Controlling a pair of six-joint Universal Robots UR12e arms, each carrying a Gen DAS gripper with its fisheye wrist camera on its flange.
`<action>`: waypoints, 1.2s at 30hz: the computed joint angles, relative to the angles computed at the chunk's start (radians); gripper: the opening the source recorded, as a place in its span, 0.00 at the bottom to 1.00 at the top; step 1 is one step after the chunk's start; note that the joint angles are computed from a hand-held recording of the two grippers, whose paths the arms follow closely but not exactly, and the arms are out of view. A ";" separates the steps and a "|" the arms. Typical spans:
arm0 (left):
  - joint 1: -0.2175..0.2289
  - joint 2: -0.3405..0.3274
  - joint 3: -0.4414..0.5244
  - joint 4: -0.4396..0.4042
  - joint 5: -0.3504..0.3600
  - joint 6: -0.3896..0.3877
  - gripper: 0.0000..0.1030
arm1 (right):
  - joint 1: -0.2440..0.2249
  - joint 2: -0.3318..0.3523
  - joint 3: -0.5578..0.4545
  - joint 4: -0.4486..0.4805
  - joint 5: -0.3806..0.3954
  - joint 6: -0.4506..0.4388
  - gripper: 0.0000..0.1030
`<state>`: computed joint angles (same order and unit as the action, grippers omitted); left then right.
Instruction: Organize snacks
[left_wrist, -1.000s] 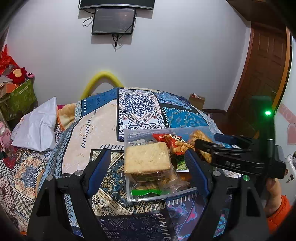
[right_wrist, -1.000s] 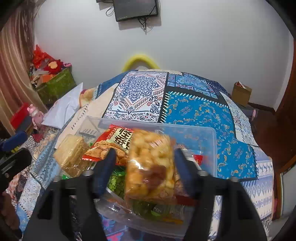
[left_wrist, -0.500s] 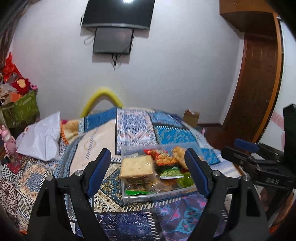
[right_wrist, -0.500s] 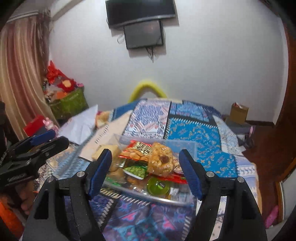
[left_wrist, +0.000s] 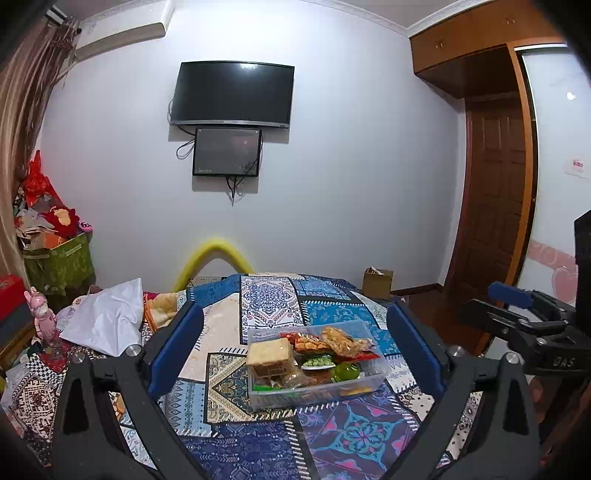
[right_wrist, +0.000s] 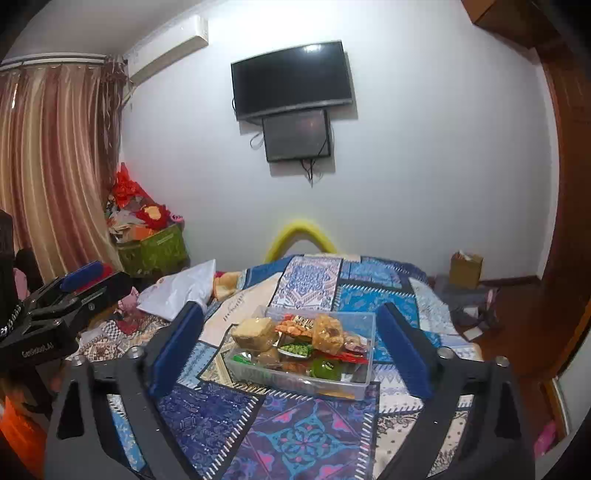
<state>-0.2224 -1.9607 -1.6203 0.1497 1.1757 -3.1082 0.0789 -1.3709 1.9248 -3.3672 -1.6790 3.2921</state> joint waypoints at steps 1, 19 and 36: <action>0.000 0.007 -0.009 -0.001 0.000 0.004 0.99 | 0.007 -0.001 0.005 -0.015 -0.018 -0.006 1.00; -0.002 0.026 -0.052 0.012 0.003 0.021 0.99 | 0.018 -0.016 0.047 -0.047 -0.039 0.023 1.00; -0.003 0.027 -0.054 -0.003 0.000 0.022 0.99 | 0.020 -0.017 0.054 -0.051 -0.038 0.036 1.00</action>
